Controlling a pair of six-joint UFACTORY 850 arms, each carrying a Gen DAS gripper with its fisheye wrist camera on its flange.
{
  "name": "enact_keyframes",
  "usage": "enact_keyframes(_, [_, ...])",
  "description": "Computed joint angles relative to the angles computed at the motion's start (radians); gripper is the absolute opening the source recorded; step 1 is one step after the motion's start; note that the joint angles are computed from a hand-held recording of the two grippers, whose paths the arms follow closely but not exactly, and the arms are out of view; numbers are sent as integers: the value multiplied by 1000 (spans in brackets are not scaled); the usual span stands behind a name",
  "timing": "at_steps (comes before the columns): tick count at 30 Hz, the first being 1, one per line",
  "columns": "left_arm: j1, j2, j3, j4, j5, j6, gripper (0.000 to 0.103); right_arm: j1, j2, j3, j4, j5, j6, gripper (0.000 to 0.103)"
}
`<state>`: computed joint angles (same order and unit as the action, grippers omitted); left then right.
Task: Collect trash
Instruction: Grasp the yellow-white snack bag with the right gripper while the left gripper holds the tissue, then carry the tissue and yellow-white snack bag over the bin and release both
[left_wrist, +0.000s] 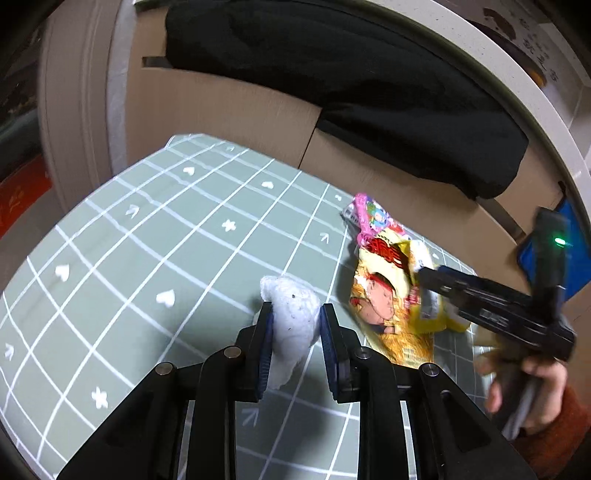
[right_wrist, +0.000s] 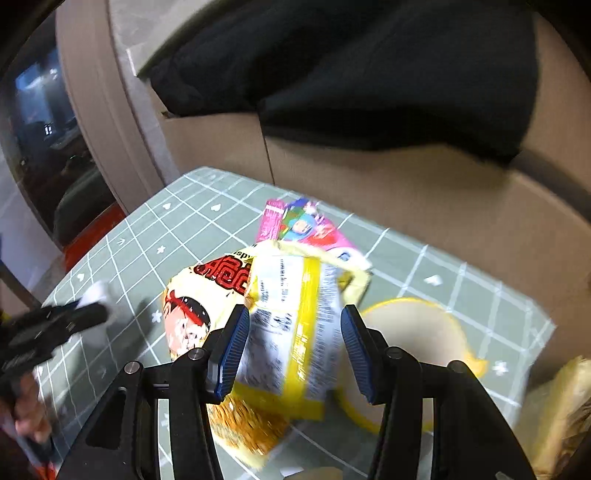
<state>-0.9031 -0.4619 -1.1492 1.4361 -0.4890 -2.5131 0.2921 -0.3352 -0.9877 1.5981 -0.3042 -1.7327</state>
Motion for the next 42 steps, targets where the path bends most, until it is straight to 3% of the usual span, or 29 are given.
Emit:
enact_keyframes(4, [-4, 7, 17, -34, 13, 11, 25, 25, -50, -37, -177, 23, 181, 51])
enact_keyframes(10, [-24, 16, 22, -36, -8, -9, 25, 12, 9, 20, -63, -13, 11, 36])
enact_keyframes(14, [-47, 21, 3, -17, -48, -11, 25, -14, 88, 70, -16, -45, -67, 34])
enact_keyframes(25, [-145, -3, -163, -35, -244, 174, 25, -128, 343, 213, 26, -135, -159, 34])
enact_keyframes(30, [-174, -44, -272, -40, -294, 268, 25, -201, 425, 253, 60, -181, -207, 34])
enact_keyframes(42, [-213, -160, -494, -11, -291, 391, 25, -368, 535, 309, 99, -258, -245, 34])
